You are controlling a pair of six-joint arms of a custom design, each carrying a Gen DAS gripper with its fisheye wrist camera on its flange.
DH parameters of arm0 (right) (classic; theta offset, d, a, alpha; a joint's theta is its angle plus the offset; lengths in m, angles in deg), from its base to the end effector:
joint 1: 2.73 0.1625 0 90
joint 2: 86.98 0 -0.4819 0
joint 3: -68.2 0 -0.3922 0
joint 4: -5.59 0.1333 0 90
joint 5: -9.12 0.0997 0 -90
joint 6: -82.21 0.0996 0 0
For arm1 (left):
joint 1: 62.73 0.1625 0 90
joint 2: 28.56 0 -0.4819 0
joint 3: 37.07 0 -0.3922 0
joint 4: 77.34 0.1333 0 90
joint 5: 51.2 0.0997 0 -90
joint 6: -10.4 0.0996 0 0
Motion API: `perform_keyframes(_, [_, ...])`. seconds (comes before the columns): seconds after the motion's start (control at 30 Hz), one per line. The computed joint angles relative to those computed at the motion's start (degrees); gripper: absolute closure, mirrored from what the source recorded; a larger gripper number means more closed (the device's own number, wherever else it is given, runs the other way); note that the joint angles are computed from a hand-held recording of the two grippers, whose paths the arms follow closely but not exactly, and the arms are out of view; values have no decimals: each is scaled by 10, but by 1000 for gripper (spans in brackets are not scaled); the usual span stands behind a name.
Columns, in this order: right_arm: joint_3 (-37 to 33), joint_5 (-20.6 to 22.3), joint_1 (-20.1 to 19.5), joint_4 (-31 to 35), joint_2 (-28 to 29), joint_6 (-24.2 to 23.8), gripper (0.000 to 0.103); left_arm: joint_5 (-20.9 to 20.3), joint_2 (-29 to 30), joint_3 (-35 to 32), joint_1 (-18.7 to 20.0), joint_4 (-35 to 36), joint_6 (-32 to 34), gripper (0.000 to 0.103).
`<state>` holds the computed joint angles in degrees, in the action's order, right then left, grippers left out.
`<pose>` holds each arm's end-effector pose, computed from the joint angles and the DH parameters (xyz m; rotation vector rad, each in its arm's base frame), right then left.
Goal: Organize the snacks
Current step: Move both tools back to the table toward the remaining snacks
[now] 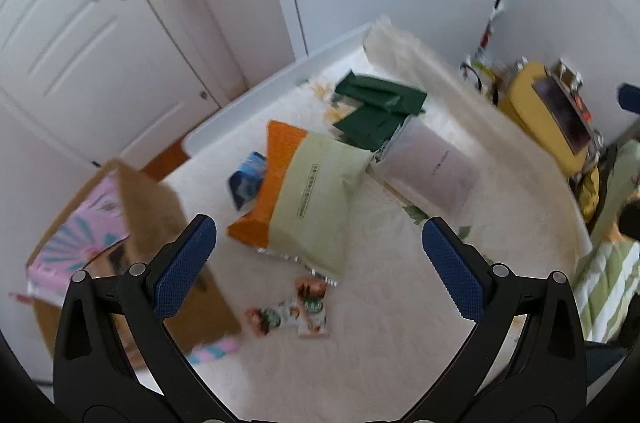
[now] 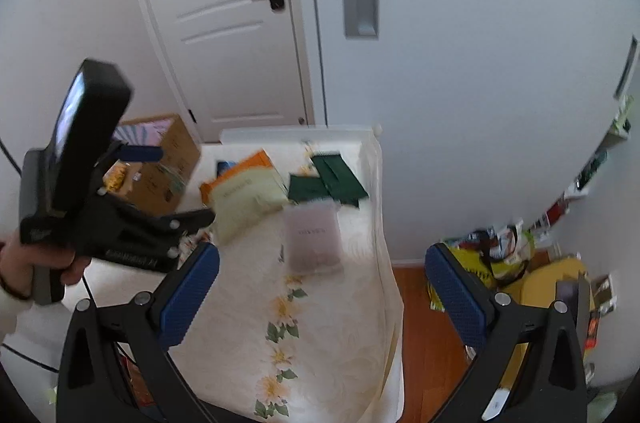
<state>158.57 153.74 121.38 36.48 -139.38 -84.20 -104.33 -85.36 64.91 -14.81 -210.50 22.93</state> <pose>0.3409 -0.4105 0.2133 0.1888 -2.2689 0.8599 -0.2837 -0.6023 0.2044 1.1624 2.2195 -0.1703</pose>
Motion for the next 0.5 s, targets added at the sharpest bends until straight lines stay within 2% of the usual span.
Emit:
perform_keyframes(0.27, [4,-16,-34,9,13,57,0,9,70,-64,39,65,18,14])
perform_keyframes(0.5, [-16,-27,-51,10,27,62,0,9,88,-76,53,82,28,33])
